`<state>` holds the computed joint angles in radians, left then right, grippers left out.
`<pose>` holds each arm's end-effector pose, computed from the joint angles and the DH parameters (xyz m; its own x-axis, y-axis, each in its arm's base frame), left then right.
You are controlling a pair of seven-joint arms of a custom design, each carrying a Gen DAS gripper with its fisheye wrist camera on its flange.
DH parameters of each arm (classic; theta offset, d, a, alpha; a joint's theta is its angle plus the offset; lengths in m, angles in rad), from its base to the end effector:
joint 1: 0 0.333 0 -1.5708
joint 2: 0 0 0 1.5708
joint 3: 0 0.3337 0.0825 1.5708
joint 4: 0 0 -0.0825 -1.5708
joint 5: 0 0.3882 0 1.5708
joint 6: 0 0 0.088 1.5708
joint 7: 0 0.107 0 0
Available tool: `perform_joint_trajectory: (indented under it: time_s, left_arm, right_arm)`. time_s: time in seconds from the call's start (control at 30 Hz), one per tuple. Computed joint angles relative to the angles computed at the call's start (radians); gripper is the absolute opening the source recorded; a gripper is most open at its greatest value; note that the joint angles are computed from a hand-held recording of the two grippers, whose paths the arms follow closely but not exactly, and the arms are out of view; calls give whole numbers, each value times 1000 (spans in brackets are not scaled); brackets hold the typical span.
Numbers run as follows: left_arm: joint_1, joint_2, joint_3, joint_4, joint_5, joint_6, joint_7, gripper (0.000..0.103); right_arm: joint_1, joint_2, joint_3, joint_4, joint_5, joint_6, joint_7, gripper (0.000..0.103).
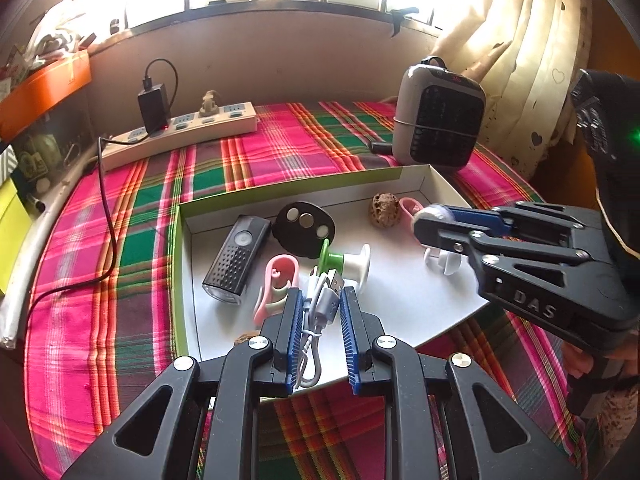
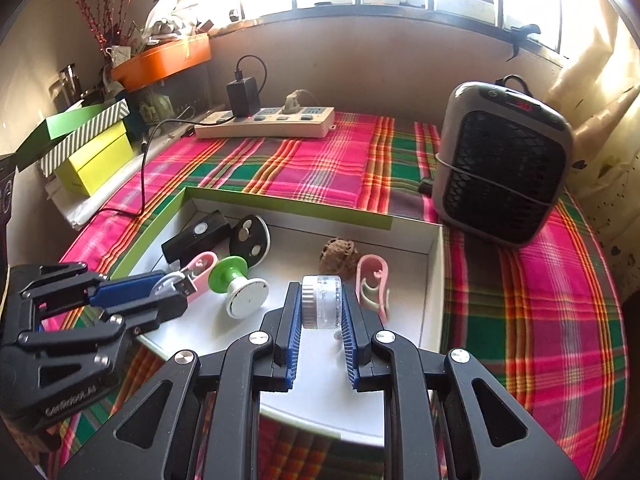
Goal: Organize objects
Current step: 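Carry the roll with right tool while left tool carries the cable over the box, then open right tool to drop the roll while left tool releases the cable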
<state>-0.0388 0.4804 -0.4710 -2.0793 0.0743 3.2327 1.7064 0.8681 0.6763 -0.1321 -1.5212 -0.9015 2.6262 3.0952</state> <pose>0.5734 -0.2990 0.3143 -0.5835 -0.8085 0.0761 -0.6276 0.3895 -0.6741 0.5330 0.5354 0.3144 -0.0030 -0.9980 -0.0626 -0.7226 0.0454 -0.6898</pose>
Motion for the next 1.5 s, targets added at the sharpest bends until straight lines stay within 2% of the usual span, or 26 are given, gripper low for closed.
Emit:
perform_joint_trajectory:
  time_s: [0.1,0.37,0.83,1.5]
  left_arm:
    - [21,3,-26,-4,9,2,10,17]
    - [-6,9,-2,4,8,-10,16,17]
    - [-52,20,36,26,-17,-50,36,17]
    - [-50,22,33,35,-53,-64,59,19]
  right_arm:
    - [-19,15,12,15,24,13,-34,20]
    - [-33,43,10,44,98,36,-124,20]
    - [-32,89,2,93,205,22,-236,20]
    - [-19,102,-14,104,237,13,-254,20]
